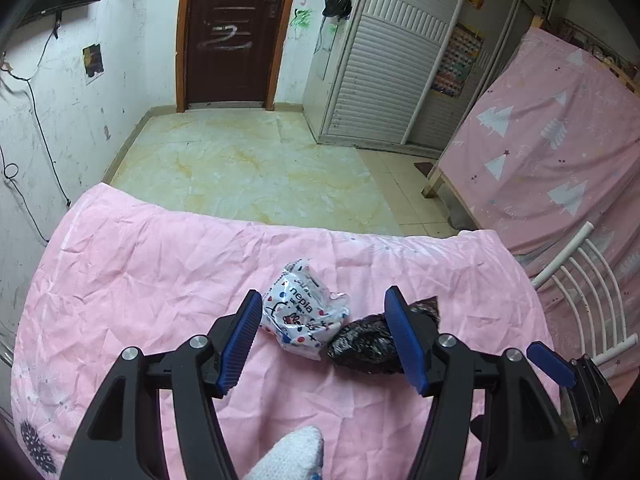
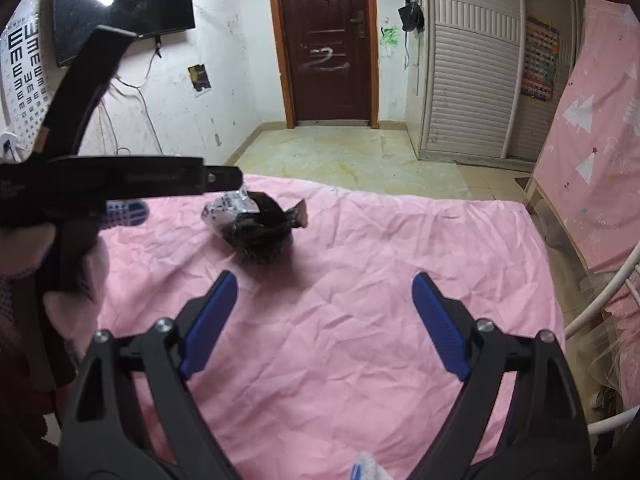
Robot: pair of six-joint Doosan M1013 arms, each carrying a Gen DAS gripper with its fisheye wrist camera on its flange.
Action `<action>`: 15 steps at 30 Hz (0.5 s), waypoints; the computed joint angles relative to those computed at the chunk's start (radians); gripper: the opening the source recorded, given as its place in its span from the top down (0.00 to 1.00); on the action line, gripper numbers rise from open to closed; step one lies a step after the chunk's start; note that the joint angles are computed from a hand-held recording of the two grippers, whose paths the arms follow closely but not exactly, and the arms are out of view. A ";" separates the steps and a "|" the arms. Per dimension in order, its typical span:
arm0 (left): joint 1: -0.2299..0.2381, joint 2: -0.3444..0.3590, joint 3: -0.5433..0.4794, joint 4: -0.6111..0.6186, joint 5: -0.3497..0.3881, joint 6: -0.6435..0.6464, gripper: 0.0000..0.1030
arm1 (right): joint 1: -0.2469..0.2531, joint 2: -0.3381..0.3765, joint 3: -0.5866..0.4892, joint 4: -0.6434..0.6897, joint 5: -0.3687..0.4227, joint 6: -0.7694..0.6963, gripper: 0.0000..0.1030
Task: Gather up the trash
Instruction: 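Grasp the white tissue packet with the left gripper while the right gripper grasps the black bag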
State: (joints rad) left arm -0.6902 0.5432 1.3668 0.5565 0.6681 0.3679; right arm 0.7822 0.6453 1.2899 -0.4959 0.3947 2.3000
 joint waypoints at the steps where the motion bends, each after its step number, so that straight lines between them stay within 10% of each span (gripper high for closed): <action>1: 0.004 0.005 -0.002 -0.008 0.001 0.005 0.47 | 0.000 0.004 -0.007 0.011 0.002 -0.014 0.17; 15: 0.024 0.061 -0.056 -0.076 0.051 0.085 0.77 | 0.005 0.066 -0.110 0.144 0.047 -0.209 0.17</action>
